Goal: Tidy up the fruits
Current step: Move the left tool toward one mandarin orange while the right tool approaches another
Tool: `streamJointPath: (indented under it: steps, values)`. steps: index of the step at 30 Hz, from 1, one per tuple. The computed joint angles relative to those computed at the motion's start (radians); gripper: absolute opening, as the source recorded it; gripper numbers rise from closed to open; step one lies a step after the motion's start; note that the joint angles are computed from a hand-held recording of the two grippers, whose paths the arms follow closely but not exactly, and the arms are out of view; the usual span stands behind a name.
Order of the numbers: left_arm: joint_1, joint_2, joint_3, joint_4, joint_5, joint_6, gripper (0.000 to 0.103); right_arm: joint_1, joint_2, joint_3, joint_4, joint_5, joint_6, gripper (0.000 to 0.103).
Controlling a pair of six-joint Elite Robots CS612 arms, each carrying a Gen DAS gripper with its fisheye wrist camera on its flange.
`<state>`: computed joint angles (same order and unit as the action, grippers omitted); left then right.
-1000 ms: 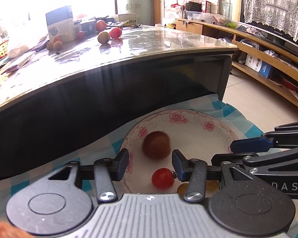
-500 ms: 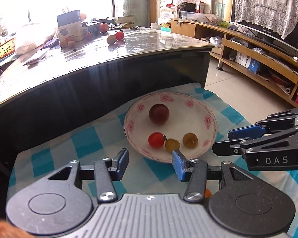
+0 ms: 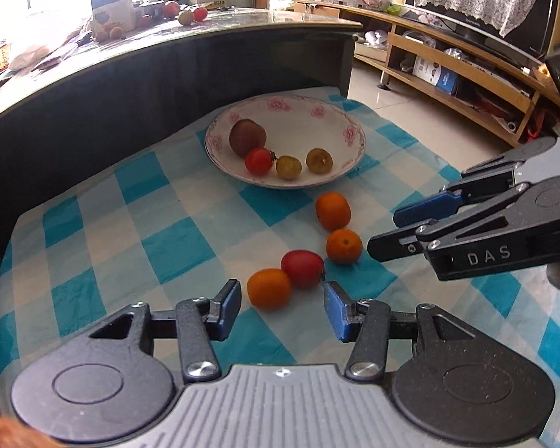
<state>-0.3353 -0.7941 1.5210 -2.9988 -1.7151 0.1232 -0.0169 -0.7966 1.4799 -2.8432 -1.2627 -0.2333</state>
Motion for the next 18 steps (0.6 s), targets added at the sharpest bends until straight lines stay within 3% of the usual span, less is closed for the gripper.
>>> streamJointPath:
  steps: [8, 18]
  values:
    - [0.011, 0.023, -0.025, 0.037, -0.037, 0.027, 0.057, 0.005, 0.036, -0.051, 0.071, -0.001, -0.057, 0.034]
    - [0.018, 0.042, -0.045, 0.043, -0.052, 0.034, 0.057, 0.014, 0.060, -0.079, 0.083, -0.010, -0.080, 0.033]
